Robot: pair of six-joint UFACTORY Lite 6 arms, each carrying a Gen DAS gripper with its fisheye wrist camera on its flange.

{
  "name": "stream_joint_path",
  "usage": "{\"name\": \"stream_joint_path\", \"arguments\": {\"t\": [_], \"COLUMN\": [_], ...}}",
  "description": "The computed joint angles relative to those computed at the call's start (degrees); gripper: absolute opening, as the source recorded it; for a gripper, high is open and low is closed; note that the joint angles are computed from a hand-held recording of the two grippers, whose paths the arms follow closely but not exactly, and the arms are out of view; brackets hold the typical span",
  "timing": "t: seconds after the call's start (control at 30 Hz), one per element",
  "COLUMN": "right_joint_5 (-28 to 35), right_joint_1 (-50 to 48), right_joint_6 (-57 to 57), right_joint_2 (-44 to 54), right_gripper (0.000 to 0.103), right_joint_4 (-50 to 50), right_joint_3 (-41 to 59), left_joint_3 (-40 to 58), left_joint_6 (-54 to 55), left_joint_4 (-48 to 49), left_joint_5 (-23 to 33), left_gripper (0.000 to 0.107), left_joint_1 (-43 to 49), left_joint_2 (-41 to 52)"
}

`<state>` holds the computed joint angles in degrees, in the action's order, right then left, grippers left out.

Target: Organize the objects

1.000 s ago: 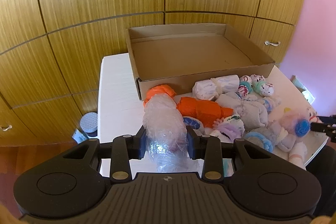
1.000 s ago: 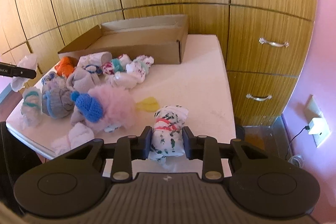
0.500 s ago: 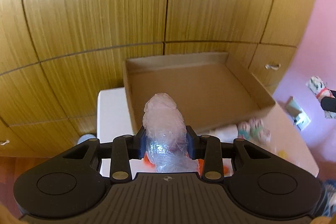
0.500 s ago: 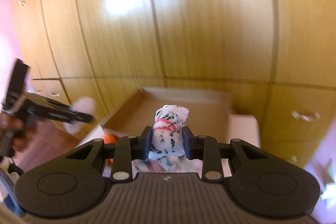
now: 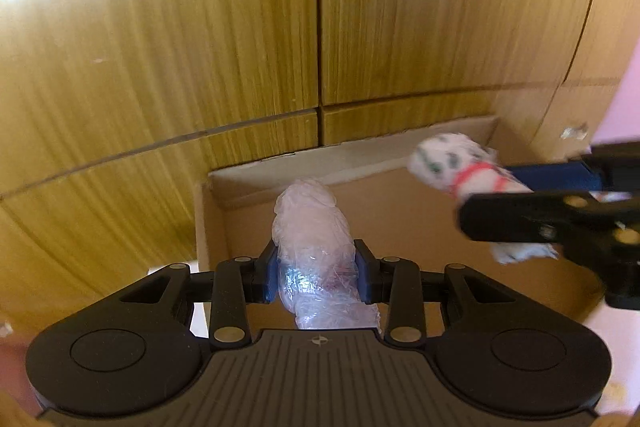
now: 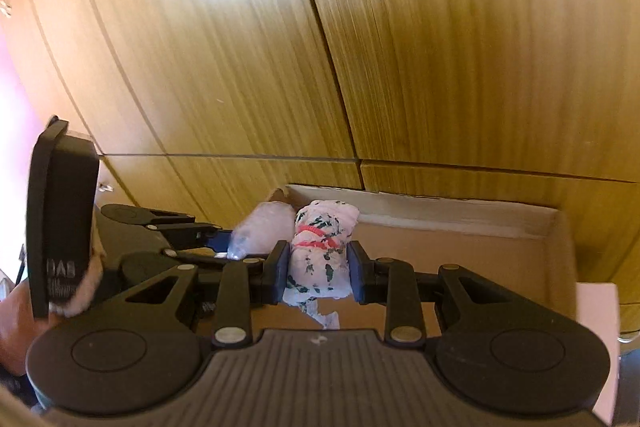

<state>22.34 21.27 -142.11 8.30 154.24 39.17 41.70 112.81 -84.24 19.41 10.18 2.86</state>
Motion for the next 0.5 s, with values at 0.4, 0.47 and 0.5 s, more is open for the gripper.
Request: {"name": "stream_joint_path", "arguments": {"t": [0.4, 0.47, 0.5], "right_joint_5": [-1.7, -1.9, -2.1], "right_joint_1": [-3.4, -3.5, -3.5], "right_joint_6": [14.4, 16.1, 16.1], "right_joint_2": [28.2, 30.2, 31.2], "right_gripper": [0.028, 0.028, 0.028], "right_joint_4": [-13.7, -15.4, -15.6], "right_joint_3": [25.0, 26.9, 27.8], "left_joint_3": [13.6, 13.2, 13.1], "left_joint_6": [29.0, 36.6, 37.8], "left_joint_4": [-28.4, -35.6, -36.9], "left_joint_5": [-9.8, -9.4, -9.4], "left_gripper": [0.047, 0.049, 0.051], "left_joint_1": [-6.8, -6.6, -6.6], "left_joint_2": [20.2, 20.4, 20.4]}}
